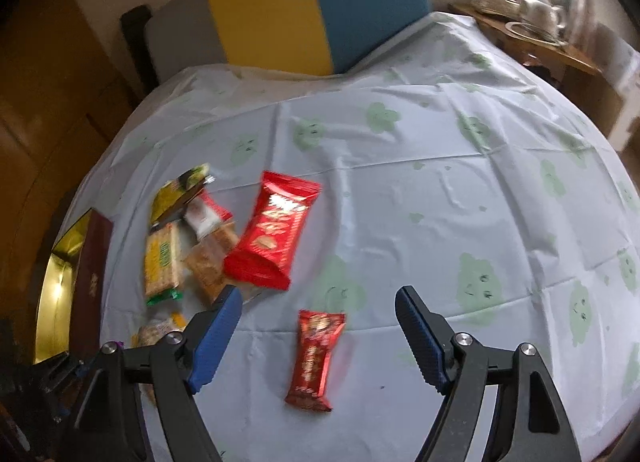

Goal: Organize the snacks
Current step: 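Grasp the purple snack packet with the left tool, then place the purple packet in the tray while the right tool grasps the clear peanut bag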

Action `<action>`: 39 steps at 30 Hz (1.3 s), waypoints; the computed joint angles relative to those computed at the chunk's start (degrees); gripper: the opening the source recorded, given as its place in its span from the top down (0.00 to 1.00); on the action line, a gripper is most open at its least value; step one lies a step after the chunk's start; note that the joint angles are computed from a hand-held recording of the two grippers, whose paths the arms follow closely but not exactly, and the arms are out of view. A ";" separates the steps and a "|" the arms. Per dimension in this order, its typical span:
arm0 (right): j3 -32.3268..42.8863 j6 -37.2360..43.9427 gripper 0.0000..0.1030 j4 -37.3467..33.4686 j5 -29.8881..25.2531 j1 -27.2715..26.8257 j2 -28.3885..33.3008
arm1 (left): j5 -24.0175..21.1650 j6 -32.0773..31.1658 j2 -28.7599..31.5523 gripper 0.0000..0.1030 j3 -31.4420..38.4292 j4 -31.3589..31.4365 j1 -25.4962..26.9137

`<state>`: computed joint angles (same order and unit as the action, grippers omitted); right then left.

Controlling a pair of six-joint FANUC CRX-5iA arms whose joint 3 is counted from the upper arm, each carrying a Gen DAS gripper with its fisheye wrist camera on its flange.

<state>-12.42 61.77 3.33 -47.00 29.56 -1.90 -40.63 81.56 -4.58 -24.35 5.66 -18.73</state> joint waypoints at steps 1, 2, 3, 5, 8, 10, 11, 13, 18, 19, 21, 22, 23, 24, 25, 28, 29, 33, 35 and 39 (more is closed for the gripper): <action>0.37 1.73 0.23 -1.18 -0.29 0.13 0.11 | 0.02 0.79 -0.04 0.55 0.03 -0.27 -0.31; 1.16 4.50 0.23 -3.33 -0.95 0.10 0.41 | 0.31 -0.28 -0.78 0.55 -1.24 1.39 0.40; 2.27 7.55 0.23 -6.03 -2.02 -0.19 0.83 | 0.30 -0.47 -0.92 0.55 -1.61 2.25 0.57; 5.39 15.27 0.23 -13.72 -5.53 -1.50 2.15 | 0.48 -0.48 -1.52 0.55 -2.39 2.62 0.91; 11.05 27.38 0.23 -28.17 -14.24 -5.12 5.17 | 0.75 -1.05 -1.79 0.55 -3.18 3.54 1.55; 12.72 29.80 0.23 -32.04 -18.04 -5.44 6.57 | 1.53 -2.68 -2.38 0.55 -4.25 5.31 2.30; 12.97 30.07 0.23 -32.49 -18.86 -5.01 6.90 | 1.89 -3.47 -2.78 0.55 -4.87 6.12 2.59; 13.78 29.09 0.23 -34.32 -20.68 -4.40 8.05 | 2.72 -5.17 -3.38 0.55 -5.88 7.80 3.01; 13.66 21.46 0.23 -35.85 -17.89 -2.67 10.62 | 4.85 -10.23 -6.66 0.55 -8.90 11.71 3.77; 13.60 20.75 0.23 -36.94 -17.00 -2.70 10.90 | 5.24 -11.20 -7.28 0.55 -9.52 12.55 3.91; 12.83 16.90 0.24 -36.15 -13.10 -1.49 10.93 | 5.63 -13.69 -8.88 0.55 -10.97 15.04 4.48; 12.37 14.94 0.24 -35.12 -11.26 -0.79 10.91 | 5.70 -14.74 -9.57 0.55 -11.59 16.27 4.80; 11.95 13.06 0.24 -34.21 -9.55 -0.20 10.94 | 5.82 -16.19 -10.47 0.55 -12.42 17.92 5.20; 11.56 10.97 0.24 -33.11 -7.66 0.51 11.01 | 6.00 -18.44 -11.78 0.55 -13.67 20.79 5.92; 11.44 9.83 0.24 -32.05 -6.70 1.12 11.15 | 6.08 -20.09 -12.88 0.55 -14.72 23.32 6.63; 10.19 4.73 0.24 -23.08 -3.67 5.42 11.41 | 7.15 -22.23 -16.86 0.55 -17.64 29.56 9.01; 9.70 3.40 0.24 -19.70 -3.25 7.14 11.47 | 7.16 -22.94 -18.56 0.55 -18.75 32.34 10.56; 6.86 -0.70 0.29 -6.05 -2.43 13.75 11.89 | 7.35 -19.07 -21.87 0.55 -20.22 35.75 16.80; 5.15 -3.08 0.39 -0.80 -1.91 15.88 11.67 | 6.49 -13.18 -21.76 0.55 -19.82 34.86 20.82; 3.42 -3.79 0.43 1.34 -0.43 17.19 11.09 | 3.08 -3.28 -18.58 0.55 -18.34 34.03 26.90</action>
<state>-9.00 57.98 4.67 -47.42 46.75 9.19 -37.54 78.28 -23.16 -42.69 39.69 8.18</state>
